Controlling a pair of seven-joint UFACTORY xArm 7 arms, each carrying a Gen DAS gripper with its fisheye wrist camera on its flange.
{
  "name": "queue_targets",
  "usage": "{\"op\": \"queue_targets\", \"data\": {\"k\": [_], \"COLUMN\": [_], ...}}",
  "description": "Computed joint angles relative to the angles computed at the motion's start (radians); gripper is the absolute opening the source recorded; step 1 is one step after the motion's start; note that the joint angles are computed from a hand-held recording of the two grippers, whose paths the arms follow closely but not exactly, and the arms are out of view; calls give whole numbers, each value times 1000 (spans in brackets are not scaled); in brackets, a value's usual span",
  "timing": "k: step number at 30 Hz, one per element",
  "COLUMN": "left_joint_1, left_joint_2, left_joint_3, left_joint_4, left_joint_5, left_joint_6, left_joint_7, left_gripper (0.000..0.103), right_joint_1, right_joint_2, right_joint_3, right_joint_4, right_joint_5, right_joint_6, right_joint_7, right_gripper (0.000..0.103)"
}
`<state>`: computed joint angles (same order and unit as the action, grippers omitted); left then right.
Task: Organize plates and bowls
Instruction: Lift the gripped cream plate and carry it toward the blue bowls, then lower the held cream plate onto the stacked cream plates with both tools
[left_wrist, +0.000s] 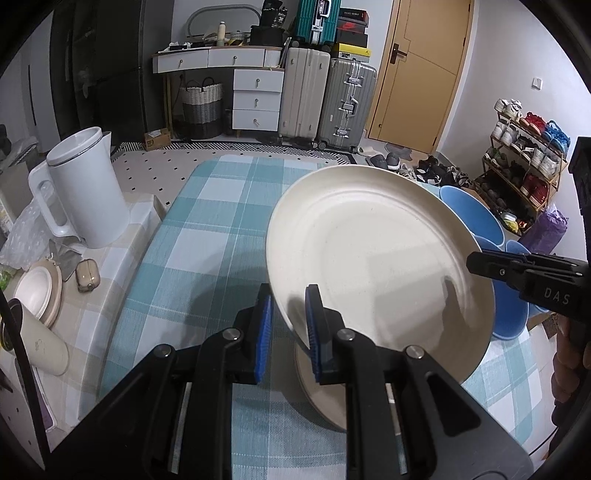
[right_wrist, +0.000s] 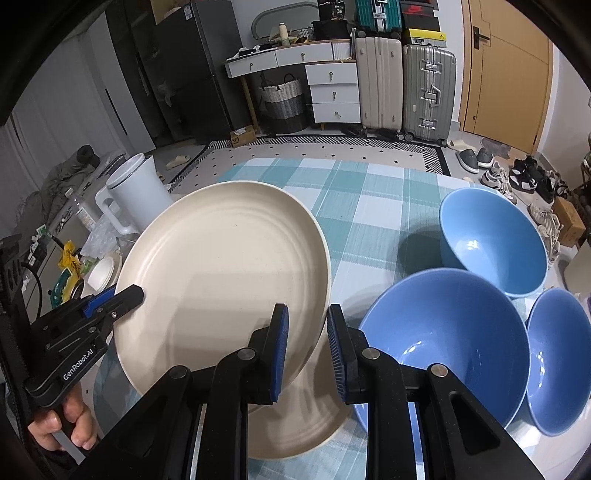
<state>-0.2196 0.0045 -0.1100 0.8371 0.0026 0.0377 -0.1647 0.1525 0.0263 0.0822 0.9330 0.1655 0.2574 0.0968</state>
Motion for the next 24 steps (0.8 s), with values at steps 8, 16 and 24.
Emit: {"op": "queue_targets", "data": {"k": [8, 16, 24], "left_joint_1": [-9, -2, 3], "left_joint_2": [-16, -3, 19], "left_joint_3": [-4, -1, -29], "left_joint_4": [-69, -98, -104], "left_joint_5": [-38, 44, -111], "left_joint_6": [-29, -56, -75], "left_joint_7": [44, -15, 139], "left_gripper": [14, 14, 14], "right_joint_1": [11, 19, 14], "right_joint_2": [-33, -55, -75], "right_joint_3": [3, 5, 11], "right_joint_4": [-71, -130, -181], "right_joint_5": [12, -42, -146], "right_joint_6": [-35, -70, -102], "right_joint_7": [8, 76, 186], "right_gripper": [22, 22, 22]}}
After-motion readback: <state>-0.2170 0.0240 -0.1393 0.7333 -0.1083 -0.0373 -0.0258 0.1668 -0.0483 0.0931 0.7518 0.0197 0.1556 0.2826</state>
